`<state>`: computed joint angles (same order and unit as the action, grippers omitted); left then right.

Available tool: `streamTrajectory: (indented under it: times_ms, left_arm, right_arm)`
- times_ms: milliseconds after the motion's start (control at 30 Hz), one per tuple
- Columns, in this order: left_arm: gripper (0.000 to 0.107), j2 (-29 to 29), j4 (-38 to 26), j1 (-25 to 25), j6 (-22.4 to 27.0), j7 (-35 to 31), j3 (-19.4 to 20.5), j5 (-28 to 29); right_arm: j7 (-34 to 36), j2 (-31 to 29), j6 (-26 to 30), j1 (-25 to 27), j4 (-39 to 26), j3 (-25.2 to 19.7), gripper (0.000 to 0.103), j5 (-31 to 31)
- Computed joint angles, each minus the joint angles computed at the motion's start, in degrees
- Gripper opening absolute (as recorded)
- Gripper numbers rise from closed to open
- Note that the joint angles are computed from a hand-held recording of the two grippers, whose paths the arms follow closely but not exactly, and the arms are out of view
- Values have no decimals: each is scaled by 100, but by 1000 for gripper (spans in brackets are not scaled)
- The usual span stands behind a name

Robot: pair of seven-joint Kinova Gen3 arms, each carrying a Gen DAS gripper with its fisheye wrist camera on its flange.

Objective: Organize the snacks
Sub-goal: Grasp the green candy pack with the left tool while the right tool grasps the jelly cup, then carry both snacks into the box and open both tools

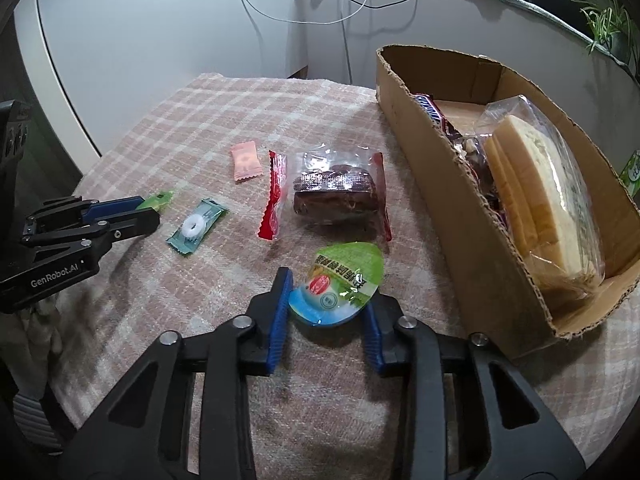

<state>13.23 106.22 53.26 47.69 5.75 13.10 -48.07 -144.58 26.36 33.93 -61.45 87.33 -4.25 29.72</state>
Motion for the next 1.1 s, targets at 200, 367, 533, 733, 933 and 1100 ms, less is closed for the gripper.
streamTrajectory:
  times_ms: [200, 367, 533, 733, 933, 1100]
  left_arm:
    - [21, -57, 44, 54, 84, 227, 36, -100]
    - [21, -140, 127, 72, 68, 497, 71, -228]
    - [21, -214, 113, 123, 151, 760, 145, -451]
    - [21, -212, -44, 130, 221, 901, 215, -707]
    - [21, -97, -359, 119, 138, 853, 163, -995]
    - [21, 103, -742, 119, -23, 621, 32, -1145]
  right_arm:
    - [-28, -28, -76, -27, 65, 16, 34, 58]
    - [-149, -167, -215, -46, 201, 56, 34, 124]
    - [-305, -403, -309, -102, 362, 68, 34, 340]
    - [-584, -775, -299, -48, 556, 32, 34, 732]
    - [-624, -1055, -241, 374, 626, -144, 34, 891]
    - [-357, -1130, -265, 804, 586, -270, 34, 753]
